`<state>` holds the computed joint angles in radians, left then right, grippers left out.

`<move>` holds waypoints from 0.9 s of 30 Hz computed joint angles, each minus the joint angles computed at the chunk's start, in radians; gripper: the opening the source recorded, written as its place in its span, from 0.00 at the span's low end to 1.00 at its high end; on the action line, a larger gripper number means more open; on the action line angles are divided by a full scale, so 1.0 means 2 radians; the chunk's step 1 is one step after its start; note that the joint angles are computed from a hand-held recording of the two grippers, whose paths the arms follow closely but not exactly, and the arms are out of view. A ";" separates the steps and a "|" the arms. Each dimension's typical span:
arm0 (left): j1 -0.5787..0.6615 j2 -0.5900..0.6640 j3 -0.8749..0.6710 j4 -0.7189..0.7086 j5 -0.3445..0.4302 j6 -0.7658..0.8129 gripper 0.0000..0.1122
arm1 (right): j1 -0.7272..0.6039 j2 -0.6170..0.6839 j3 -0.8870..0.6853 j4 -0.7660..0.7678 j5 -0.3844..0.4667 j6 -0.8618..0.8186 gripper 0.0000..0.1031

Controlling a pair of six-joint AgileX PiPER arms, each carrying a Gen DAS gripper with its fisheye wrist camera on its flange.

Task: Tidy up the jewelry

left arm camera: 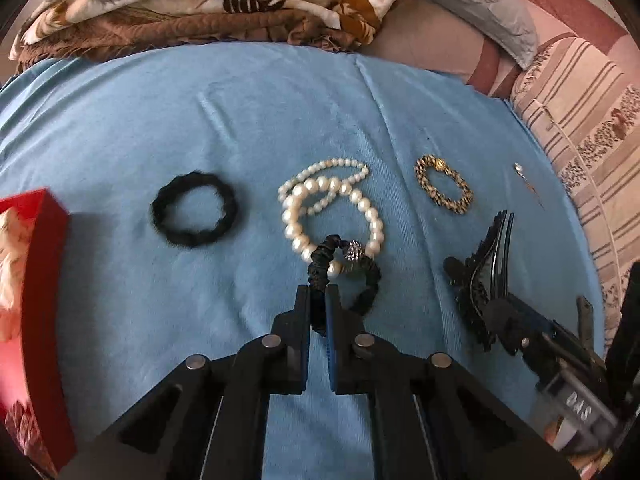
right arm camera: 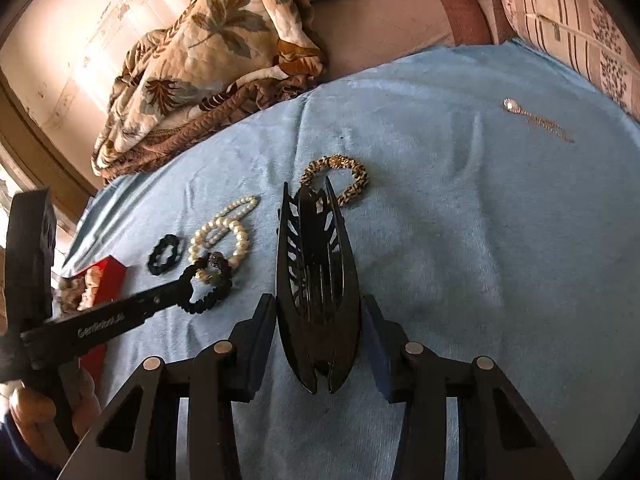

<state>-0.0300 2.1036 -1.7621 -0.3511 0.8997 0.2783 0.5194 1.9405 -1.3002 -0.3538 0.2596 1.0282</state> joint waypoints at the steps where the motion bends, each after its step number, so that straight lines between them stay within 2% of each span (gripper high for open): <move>1: 0.006 -0.013 0.017 -0.008 -0.002 0.010 0.06 | 0.004 -0.007 0.009 -0.015 -0.001 0.018 0.45; 6: 0.029 -0.095 0.115 -0.040 -0.022 0.059 0.06 | 0.022 -0.049 0.061 -0.059 -0.022 0.091 0.45; 11: 0.052 -0.169 0.191 -0.051 -0.039 0.100 0.06 | 0.052 -0.078 0.083 -0.125 -0.017 0.172 0.45; 20: 0.131 -0.256 0.261 -0.097 -0.032 0.156 0.06 | 0.109 -0.099 0.087 -0.201 0.003 0.269 0.45; 23: 0.158 -0.276 0.272 -0.101 -0.032 0.173 0.06 | 0.128 -0.094 0.076 -0.200 0.011 0.273 0.45; 27: 0.186 -0.295 0.282 -0.111 -0.034 0.192 0.06 | 0.146 -0.084 0.051 -0.165 0.022 0.235 0.45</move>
